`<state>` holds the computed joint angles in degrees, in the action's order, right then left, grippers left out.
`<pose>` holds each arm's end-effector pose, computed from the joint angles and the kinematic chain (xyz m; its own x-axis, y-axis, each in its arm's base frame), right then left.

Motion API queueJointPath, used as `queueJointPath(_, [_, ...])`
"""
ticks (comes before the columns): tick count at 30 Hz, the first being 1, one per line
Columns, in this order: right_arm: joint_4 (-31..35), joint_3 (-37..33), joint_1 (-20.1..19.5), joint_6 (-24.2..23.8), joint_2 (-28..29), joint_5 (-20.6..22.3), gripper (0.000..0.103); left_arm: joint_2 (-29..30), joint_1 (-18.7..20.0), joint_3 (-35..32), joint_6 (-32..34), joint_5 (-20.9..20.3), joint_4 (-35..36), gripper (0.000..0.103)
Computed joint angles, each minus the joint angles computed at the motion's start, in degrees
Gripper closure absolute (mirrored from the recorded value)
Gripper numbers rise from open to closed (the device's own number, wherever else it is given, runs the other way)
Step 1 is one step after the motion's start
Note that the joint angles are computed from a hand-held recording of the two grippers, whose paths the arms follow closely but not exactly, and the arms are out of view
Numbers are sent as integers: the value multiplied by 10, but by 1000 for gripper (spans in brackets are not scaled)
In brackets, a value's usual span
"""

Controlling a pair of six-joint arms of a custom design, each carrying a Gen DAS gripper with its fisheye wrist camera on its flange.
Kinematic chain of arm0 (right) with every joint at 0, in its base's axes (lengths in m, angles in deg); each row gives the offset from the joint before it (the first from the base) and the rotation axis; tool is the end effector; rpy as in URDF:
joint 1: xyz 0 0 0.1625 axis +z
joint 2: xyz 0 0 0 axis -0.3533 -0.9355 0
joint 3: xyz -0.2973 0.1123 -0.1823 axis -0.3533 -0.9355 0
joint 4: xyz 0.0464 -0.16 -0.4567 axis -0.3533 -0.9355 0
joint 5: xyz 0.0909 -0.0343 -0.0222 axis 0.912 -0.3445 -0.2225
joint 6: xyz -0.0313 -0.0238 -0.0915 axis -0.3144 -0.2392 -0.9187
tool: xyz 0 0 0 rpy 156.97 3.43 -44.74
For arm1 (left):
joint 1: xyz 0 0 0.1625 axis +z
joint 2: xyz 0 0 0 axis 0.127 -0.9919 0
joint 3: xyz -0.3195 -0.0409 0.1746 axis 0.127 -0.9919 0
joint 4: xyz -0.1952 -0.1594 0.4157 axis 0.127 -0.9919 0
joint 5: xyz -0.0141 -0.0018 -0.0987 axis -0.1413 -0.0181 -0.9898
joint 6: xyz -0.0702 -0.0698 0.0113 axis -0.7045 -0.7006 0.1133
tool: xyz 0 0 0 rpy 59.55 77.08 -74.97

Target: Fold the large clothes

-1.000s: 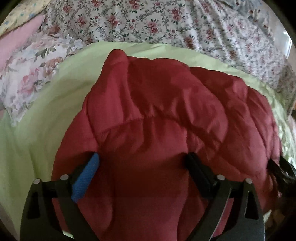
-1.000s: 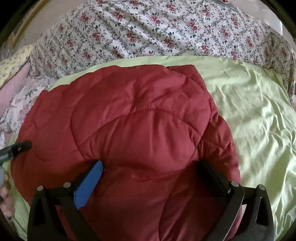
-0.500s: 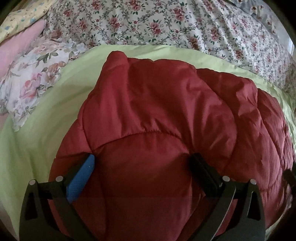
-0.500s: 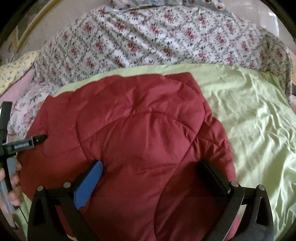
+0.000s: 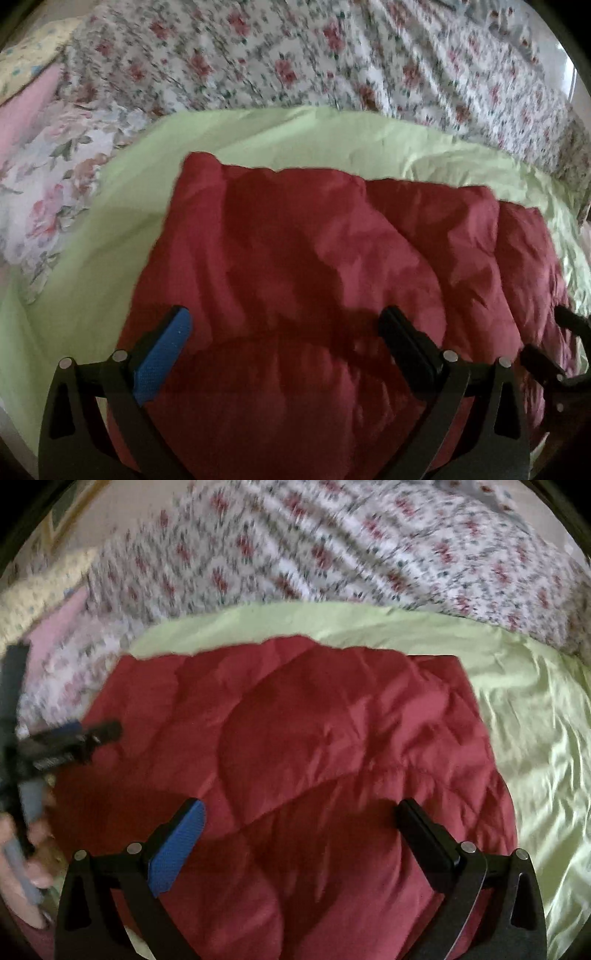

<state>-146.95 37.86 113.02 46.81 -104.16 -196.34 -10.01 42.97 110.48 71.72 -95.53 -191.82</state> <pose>0.0994 -0.6007 0.2561 -0.7793 0.1613 0.6056 -0.2771 0.7780 -0.5638 -0.3311 -0.7213 0.0544 -0.6230 0.3125 -0.7171 0.6078 0.7704 -0.1924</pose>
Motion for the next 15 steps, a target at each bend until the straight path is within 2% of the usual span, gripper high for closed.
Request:
queueJointPath(2, [6,-16,-11,-5,12,7,0,18,4,-23,-6,4,19,0])
queueJointPath(6, [-6,-29,-30,-2,17,16,0,19,6,-14,-5,4,1,0])
queueJointPath(15, [-66,-12,-58,30,3,18,0,23,14,-15,-7,-11,1,0])
